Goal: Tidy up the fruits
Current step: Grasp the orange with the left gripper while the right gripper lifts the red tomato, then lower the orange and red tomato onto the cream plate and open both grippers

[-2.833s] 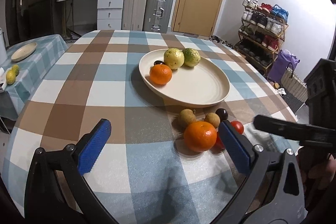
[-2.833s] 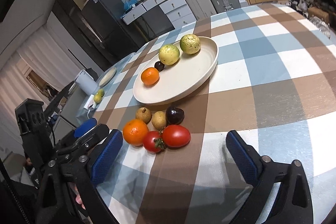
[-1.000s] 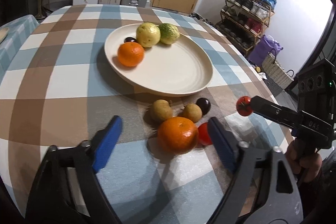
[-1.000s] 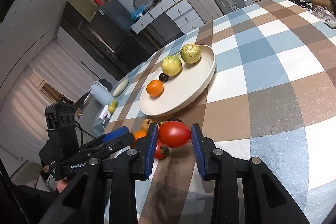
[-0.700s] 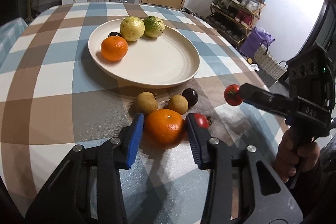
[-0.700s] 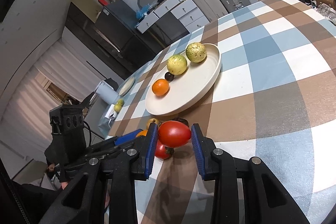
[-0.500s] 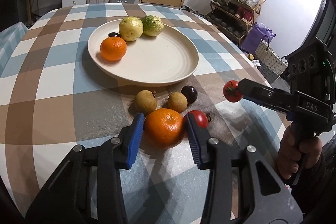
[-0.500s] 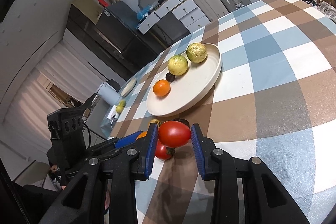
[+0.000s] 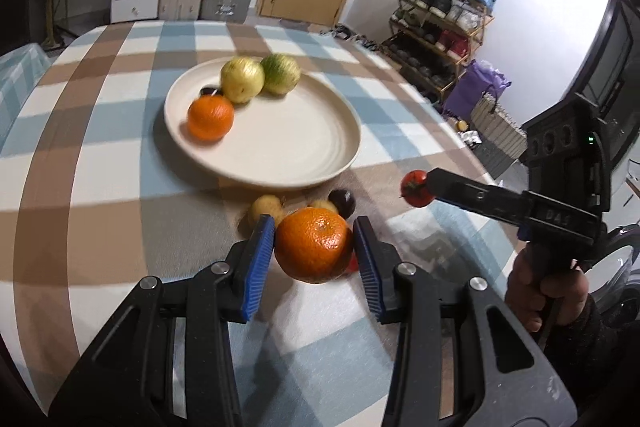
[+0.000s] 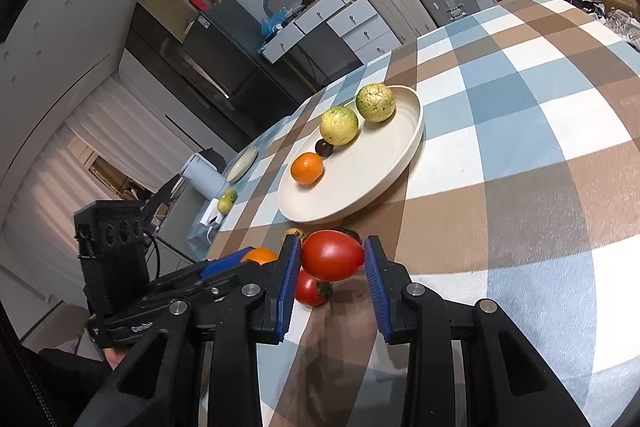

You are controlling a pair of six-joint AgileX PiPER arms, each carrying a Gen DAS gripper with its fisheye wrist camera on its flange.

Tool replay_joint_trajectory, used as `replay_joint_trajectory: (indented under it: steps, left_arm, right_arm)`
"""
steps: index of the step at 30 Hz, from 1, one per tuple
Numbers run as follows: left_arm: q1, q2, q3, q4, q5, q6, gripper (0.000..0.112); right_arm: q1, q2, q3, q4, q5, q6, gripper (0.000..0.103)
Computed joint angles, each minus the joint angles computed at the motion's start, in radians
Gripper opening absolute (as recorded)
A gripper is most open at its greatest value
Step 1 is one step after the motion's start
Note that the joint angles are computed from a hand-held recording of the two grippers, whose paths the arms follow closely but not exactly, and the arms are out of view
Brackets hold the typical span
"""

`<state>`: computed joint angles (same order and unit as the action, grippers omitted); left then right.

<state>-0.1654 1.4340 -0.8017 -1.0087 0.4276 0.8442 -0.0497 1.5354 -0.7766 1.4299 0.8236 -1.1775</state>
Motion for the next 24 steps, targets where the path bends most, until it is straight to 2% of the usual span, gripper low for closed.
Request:
replay_joint_trajectory:
  steps: [9,14,18,21,24]
  left_arm:
    - [0.012,0.123,-0.206,0.001,0.056,-0.016,0.038]
    - [0.012,0.231,-0.355,0.067,0.043,-0.103,0.038]
    - [-0.003,0.339,-0.494,0.165,0.040,-0.215,0.038]
    - [-0.053,0.399,-0.569,0.366,-0.030,-0.368,0.038]
    - [-0.060,0.470,-0.655,0.374,0.006,-0.375,0.038]
  right_arm:
    - [-0.016,0.053,-0.130,-0.033,0.000,0.065,0.033]
    - [-0.015,0.143,-0.274,-0.084,0.008,0.122,0.033]
    - [0.001,0.242,-0.423,-0.146,0.013,0.193,0.033]
    - [0.017,0.314,-0.535,-0.200,0.011,0.253,0.033]
    - [0.032,0.374,-0.626,-0.252,0.007,0.311,0.033]
